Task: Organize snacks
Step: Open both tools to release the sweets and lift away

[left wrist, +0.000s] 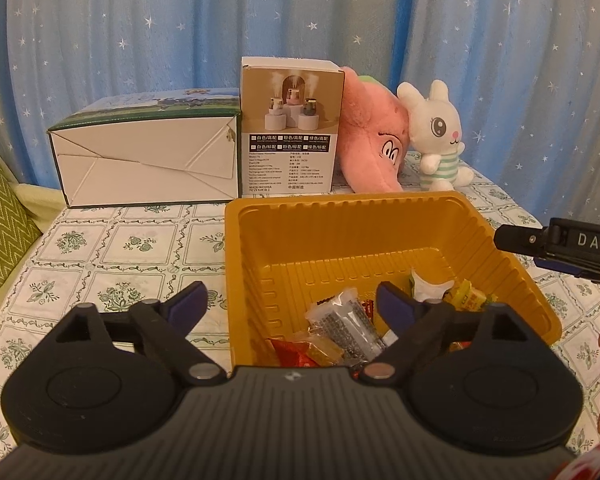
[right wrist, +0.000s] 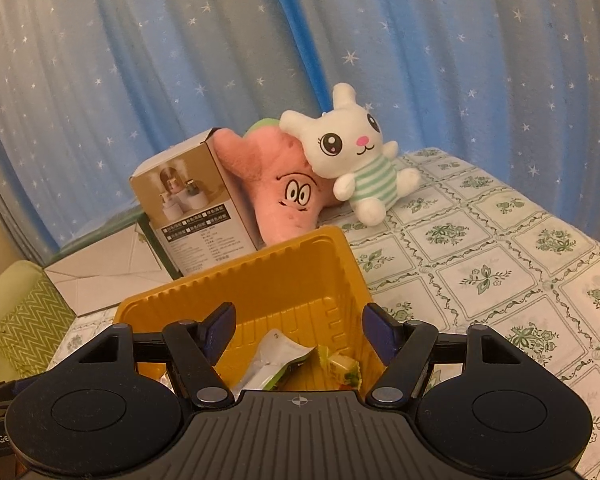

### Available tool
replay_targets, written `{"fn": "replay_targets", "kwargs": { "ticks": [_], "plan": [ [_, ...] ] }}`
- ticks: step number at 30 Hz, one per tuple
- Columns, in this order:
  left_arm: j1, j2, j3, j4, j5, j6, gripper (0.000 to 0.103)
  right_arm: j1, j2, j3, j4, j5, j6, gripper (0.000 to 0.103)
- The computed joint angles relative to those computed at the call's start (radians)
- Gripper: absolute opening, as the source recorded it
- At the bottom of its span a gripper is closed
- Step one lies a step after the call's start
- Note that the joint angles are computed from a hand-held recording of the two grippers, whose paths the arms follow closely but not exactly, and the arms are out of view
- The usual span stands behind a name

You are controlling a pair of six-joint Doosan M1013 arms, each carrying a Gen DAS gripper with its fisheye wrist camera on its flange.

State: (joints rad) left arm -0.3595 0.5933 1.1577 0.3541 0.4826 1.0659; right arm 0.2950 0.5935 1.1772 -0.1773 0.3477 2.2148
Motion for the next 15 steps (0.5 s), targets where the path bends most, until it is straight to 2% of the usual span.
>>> {"fn": "replay_targets", "kwargs": {
  "ticks": [6,10,15],
  "plan": [
    [-0.005,-0.002,0.005,0.021,0.002,-0.002,0.097,0.003,-0.001,0.001,0.001,0.003,-0.014,0.07],
    [-0.01,-0.005,0.011,0.08,0.002,-0.05,0.103,0.004,-0.003,0.005,-0.005,0.0,-0.021,0.07],
    [-0.012,-0.006,0.011,0.108,0.017,-0.081,0.103,0.005,-0.004,0.003,0.022,0.011,-0.07,0.07]
  ]
}}
